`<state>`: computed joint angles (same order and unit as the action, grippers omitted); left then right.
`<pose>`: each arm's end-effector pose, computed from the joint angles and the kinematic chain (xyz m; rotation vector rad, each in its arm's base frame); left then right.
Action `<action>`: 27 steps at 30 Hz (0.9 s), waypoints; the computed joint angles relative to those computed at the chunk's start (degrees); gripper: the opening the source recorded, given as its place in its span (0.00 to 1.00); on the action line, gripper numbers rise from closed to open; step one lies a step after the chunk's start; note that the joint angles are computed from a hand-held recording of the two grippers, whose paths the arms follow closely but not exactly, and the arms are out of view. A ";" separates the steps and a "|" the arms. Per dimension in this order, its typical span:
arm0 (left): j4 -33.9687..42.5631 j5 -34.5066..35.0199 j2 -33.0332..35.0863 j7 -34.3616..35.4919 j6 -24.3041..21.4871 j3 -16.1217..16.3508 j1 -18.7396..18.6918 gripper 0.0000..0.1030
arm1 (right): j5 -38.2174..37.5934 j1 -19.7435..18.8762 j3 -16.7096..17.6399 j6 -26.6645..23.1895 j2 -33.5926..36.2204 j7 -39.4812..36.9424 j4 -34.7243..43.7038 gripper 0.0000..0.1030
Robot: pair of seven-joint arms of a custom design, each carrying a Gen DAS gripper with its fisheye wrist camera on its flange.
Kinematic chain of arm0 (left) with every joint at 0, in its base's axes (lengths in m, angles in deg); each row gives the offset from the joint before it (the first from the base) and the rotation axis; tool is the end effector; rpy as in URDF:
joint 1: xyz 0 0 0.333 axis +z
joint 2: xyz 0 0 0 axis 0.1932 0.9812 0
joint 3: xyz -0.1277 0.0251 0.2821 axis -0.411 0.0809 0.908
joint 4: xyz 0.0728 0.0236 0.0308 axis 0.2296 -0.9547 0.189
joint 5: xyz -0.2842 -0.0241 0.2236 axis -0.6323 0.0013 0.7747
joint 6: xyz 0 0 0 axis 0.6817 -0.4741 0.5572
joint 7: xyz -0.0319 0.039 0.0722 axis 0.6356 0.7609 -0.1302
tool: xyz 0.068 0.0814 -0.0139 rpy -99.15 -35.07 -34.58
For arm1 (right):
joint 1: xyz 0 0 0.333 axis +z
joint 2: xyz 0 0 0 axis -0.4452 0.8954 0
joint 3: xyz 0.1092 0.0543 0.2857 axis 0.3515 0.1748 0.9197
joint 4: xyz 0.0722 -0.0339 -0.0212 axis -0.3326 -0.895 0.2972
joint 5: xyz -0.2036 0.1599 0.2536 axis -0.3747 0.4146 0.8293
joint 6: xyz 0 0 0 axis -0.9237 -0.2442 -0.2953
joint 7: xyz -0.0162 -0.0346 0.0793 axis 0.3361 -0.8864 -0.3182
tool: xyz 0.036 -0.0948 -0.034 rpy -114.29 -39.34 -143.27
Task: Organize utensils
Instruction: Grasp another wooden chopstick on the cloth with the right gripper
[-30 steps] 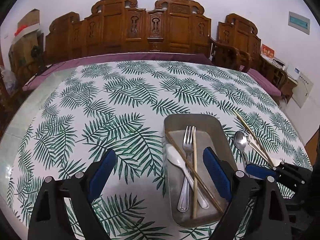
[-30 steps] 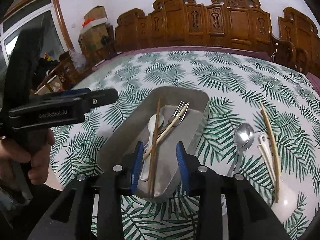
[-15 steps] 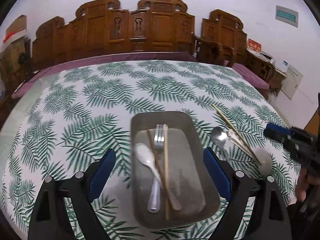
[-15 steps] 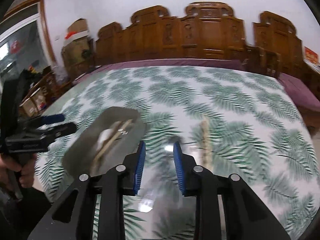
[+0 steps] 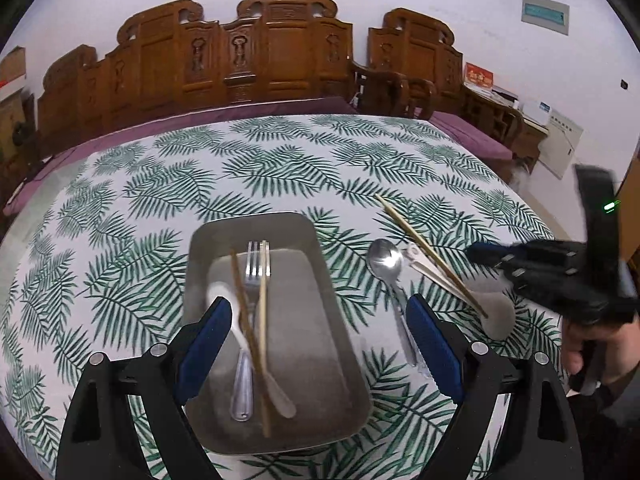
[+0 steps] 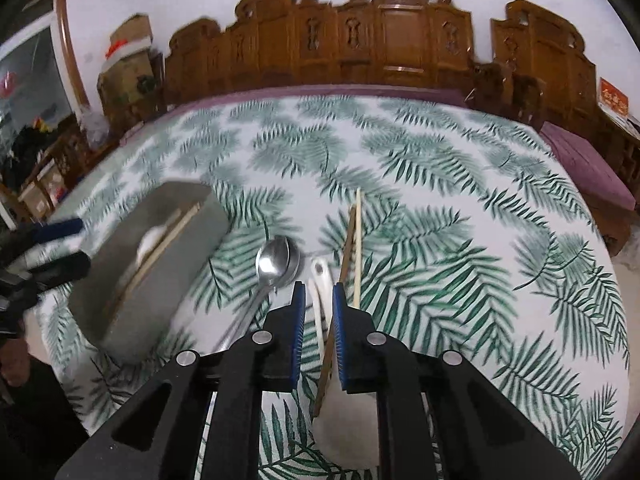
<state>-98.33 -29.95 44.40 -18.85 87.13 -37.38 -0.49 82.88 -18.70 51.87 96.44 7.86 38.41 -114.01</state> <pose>0.6375 -0.2394 0.5910 -1.6524 1.9324 -0.8735 0.7167 0.1241 0.5483 -2.0352 1.3807 -0.3875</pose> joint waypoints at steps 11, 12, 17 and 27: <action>0.75 -0.55 0.92 1.22 -0.65 -0.67 -0.99 0.83 | -4.91 1.43 -1.73 -4.60 5.32 5.82 6.35 0.15; 0.84 -0.45 1.01 1.22 -0.75 -0.64 -1.12 0.83 | -4.95 1.32 -1.69 -4.90 5.53 6.06 6.73 0.15; 1.10 -0.13 1.27 1.09 -0.90 -0.55 -1.57 0.83 | -5.09 0.87 -1.42 -6.59 7.19 6.86 9.22 0.11; 1.36 1.09 1.41 0.58 -1.52 -0.45 -2.76 0.83 | -3.94 0.13 -0.71 -5.57 6.08 5.84 8.09 0.06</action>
<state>-96.97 -28.86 45.81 -18.26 85.61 -37.83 -3.25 78.94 -18.58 51.15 90.87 13.94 44.26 -105.92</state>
